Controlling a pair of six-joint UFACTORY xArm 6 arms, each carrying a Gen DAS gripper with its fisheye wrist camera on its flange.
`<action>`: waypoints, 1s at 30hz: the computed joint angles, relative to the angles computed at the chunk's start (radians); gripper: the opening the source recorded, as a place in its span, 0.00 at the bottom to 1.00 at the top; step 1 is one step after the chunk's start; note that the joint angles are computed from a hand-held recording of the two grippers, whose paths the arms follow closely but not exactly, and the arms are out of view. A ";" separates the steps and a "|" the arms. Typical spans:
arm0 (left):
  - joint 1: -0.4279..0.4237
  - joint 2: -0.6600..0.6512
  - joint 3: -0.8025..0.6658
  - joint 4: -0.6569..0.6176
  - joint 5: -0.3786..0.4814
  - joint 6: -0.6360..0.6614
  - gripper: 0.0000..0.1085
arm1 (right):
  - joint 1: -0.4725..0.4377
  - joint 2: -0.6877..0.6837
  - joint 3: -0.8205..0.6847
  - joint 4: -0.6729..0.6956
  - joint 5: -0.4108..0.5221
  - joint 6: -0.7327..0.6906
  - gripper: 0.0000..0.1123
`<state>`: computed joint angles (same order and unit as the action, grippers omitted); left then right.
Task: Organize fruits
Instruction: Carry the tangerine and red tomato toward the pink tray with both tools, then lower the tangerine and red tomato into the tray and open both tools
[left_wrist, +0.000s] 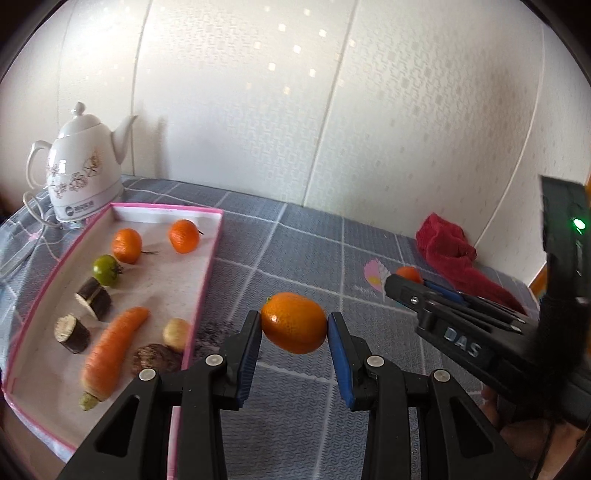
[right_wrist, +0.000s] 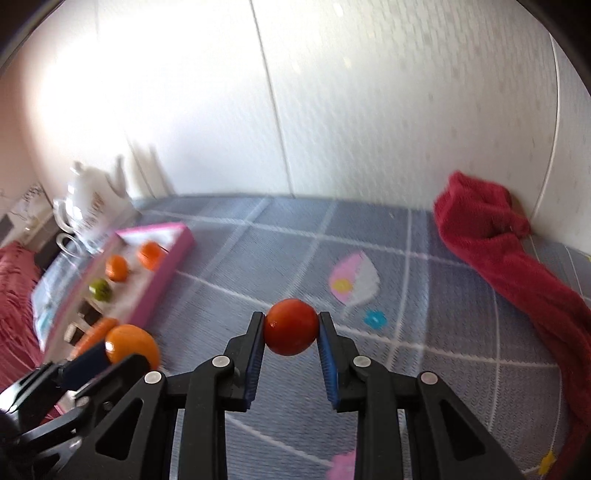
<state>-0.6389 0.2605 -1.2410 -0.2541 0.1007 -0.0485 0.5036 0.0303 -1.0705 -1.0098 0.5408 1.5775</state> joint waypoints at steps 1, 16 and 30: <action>0.005 -0.007 0.004 -0.015 -0.001 0.015 0.34 | 0.003 -0.001 -0.004 -0.019 -0.006 0.011 0.25; 0.182 -0.052 0.041 0.297 0.015 -0.228 0.34 | 0.051 0.147 -0.183 0.013 -0.088 -0.064 0.25; 0.241 -0.033 0.039 0.366 0.043 -0.348 0.34 | 0.051 0.362 -0.419 0.207 -0.167 -0.173 0.25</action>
